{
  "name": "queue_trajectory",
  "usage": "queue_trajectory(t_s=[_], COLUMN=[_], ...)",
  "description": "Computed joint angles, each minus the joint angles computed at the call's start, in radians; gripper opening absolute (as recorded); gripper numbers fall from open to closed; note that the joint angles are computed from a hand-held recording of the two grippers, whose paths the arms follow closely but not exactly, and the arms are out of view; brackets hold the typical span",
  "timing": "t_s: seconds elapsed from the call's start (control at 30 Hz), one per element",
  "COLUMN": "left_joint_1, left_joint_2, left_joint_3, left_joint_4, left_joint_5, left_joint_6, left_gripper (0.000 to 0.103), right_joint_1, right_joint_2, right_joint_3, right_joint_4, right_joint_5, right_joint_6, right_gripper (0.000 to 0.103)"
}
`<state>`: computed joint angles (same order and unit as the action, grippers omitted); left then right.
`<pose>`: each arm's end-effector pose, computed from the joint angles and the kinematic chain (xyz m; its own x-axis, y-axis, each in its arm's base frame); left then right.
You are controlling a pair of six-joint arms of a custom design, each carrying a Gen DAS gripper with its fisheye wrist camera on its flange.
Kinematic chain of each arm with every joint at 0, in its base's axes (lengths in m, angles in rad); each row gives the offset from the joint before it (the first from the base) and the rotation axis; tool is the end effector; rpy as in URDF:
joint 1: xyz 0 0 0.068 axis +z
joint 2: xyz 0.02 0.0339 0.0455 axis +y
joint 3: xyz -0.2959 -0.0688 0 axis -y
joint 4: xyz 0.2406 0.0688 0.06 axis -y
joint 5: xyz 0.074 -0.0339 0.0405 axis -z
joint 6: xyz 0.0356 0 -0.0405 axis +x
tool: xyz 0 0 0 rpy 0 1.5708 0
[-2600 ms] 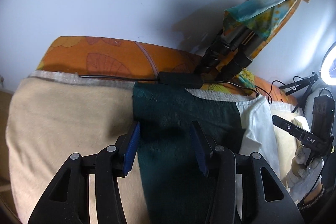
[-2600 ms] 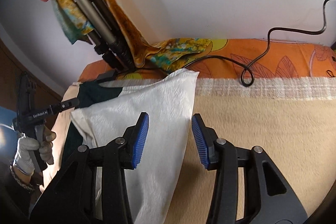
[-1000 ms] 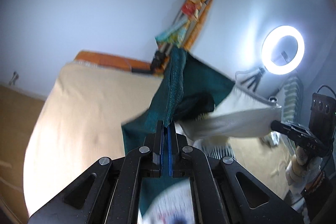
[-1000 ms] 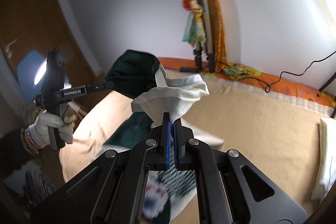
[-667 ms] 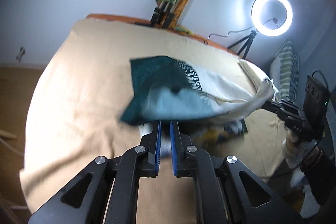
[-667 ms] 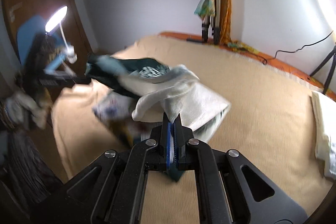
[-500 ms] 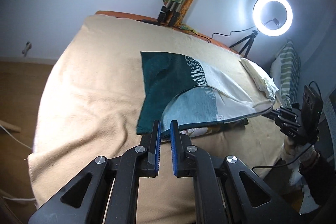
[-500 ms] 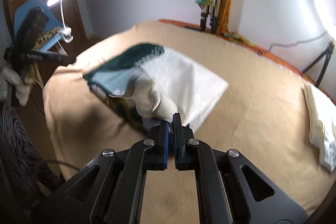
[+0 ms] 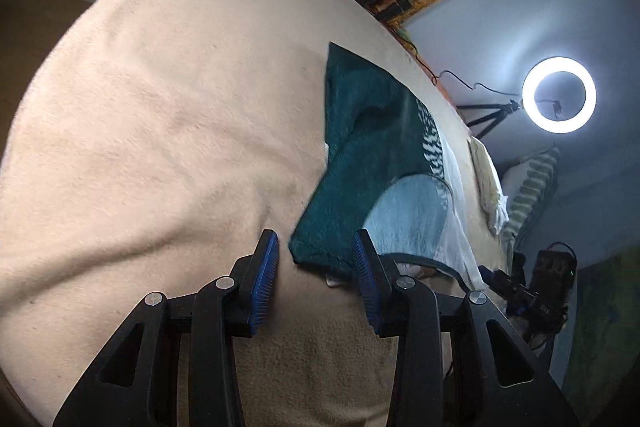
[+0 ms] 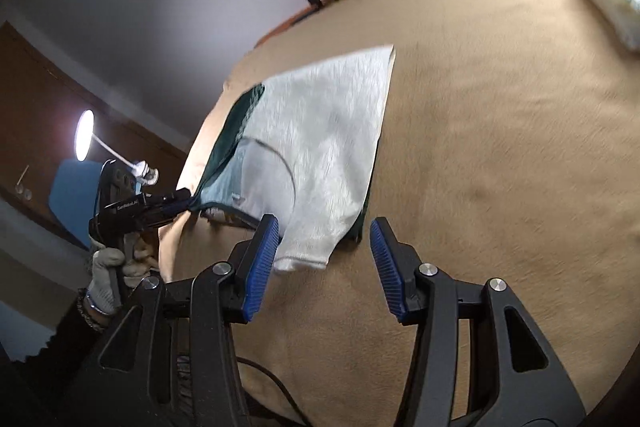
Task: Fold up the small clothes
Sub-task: 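Lower the folded shirt onto the blanket and open both tools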
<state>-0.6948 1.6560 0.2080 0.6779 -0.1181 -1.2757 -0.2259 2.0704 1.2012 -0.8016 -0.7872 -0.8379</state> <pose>0.1661 -0.1330 0.1008 -0.7017 -0.6520 -0.2873 -0.3457 0.6641 -0.6630 0.3497 -0.0545 0.1296 -0.8175 -0.3504 -0.4571 -0.5689 0.6153 0.5458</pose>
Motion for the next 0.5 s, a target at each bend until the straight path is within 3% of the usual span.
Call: queue_trajectory(t_s=[0.07,0.1,0.13,0.2,0.4,0.5], left_joint_1=[-0.034,-0.046,-0.058,-0.089,-0.227,-0.236], left_joint_2=[-0.005,-0.014,-0.029,-0.066,-0.079,-0.063], left_joint_3=[0.025,0.047,0.073,0.128,0.361,0.392], left_joint_4=[-0.035,-0.080,-0.137,-0.248,-0.650,-0.705], left_joint_5=[-0.026,-0.039,-0.054,-0.096,-0.200,-0.186], left_joint_6=[0.019,0.034,0.046,0.074,0.190,0.198], left_gripper=[0.031,0.025,0.008,0.005,0.005,0.010], right_joint_1=[0.017,0.024,0.030,0.047,0.015,-0.005], right_joint_2=[0.008,0.013,0.024,0.038,0.009,0.043], right_joint_3=[-0.019,-0.022,-0.019,-0.010,0.046,0.078], right_joint_4=[-0.002,-0.009,-0.026,-0.052,-0.080,-0.086], right_joint_5=[0.027,0.029,0.021,0.018,-0.021,0.009], right_joint_6=[-0.001,-0.002,-0.012,-0.015,-0.015,-0.003], right_gripper=[0.050,0.043,0.025,0.009,0.006,0.006])
